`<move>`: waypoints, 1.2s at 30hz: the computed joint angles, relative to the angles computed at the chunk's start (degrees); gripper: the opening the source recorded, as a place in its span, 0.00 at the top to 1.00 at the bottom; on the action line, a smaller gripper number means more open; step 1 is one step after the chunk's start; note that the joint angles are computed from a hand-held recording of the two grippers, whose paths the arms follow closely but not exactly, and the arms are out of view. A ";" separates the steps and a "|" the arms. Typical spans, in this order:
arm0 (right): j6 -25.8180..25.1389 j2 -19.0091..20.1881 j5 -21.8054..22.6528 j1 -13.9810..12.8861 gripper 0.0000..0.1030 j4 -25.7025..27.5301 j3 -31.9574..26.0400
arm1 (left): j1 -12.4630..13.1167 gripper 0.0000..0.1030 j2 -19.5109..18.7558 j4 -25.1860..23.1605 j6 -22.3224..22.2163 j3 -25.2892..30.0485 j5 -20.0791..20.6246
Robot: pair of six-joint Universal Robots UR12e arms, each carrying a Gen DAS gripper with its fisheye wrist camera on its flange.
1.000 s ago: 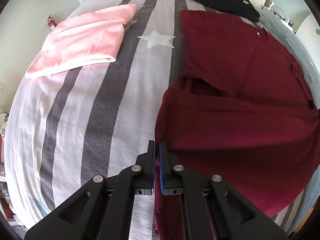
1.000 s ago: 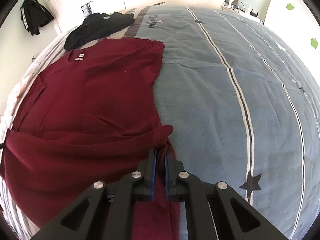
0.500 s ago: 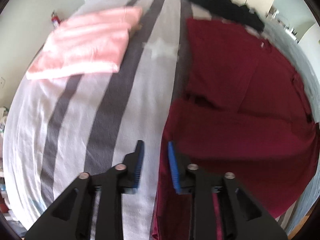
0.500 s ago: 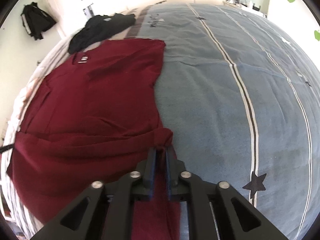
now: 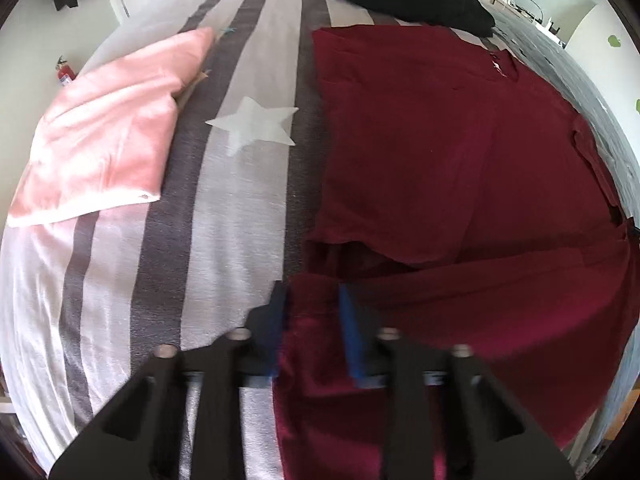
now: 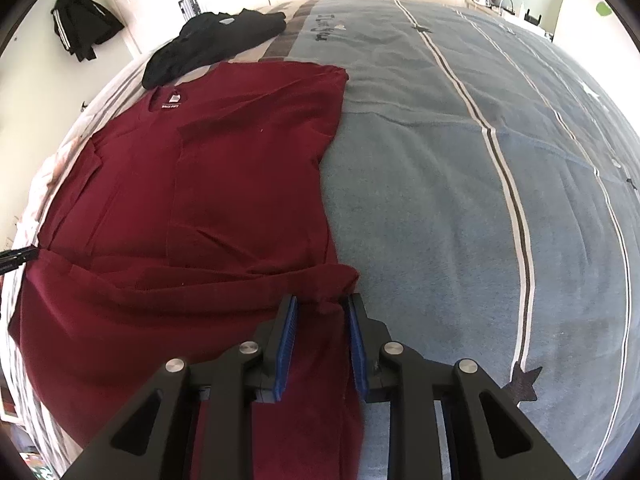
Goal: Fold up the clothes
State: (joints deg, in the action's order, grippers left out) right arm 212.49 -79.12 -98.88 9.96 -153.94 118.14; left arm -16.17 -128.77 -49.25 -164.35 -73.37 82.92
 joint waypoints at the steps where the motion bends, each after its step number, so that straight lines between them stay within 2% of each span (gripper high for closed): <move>1: -0.07 -0.08 -0.25 0.02 0.93 0.21 -0.03 | -0.01 0.93 0.39 1.01 0.52 -0.59 -0.27; 3: 0.42 -0.48 -0.75 0.19 0.94 -0.48 0.22 | -0.05 0.94 1.27 3.51 1.24 -1.93 -0.57; 7: 1.57 -1.40 -2.71 0.98 0.95 -1.43 0.51 | 0.75 0.94 3.50 7.87 -2.24 -4.63 -2.93; 9: 2.09 -1.97 -3.55 1.33 0.95 -1.95 0.74 | 1.06 0.94 4.34 8.95 -2.51 -5.48 -3.63; 12: 2.68 -2.60 -4.28 1.70 0.95 -1.62 0.85 | 1.47 0.94 4.49 8.76 -2.73 -5.63 -4.44; 14: 2.92 -2.58 -4.46 1.78 0.95 -1.53 0.85 | 1.11 0.94 3.15 9.16 -2.47 -4.18 -4.50; 20: 4.05 -2.95 -7.09 2.30 0.96 -2.13 0.50 | 1.18 0.94 3.65 14.06 -4.67 -4.46 -6.28; 25: 5.00 -2.76 -7.24 1.35 0.96 -1.73 0.37 | 0.48 0.94 1.38 12.02 -3.27 -1.47 -3.42; 30: 3.60 -1.48 -6.59 0.60 0.96 -1.51 -0.28 | 0.31 0.94 -0.72 9.59 -4.42 0.85 -0.82; 33: 2.84 -0.61 -6.25 0.13 0.96 -1.59 -0.61 | 0.51 0.94 -1.71 8.54 -6.30 1.91 -0.76; 36: 2.37 0.08 -5.62 -0.20 0.96 -1.57 -0.76 | 0.23 0.96 -2.40 8.28 -5.36 2.57 0.15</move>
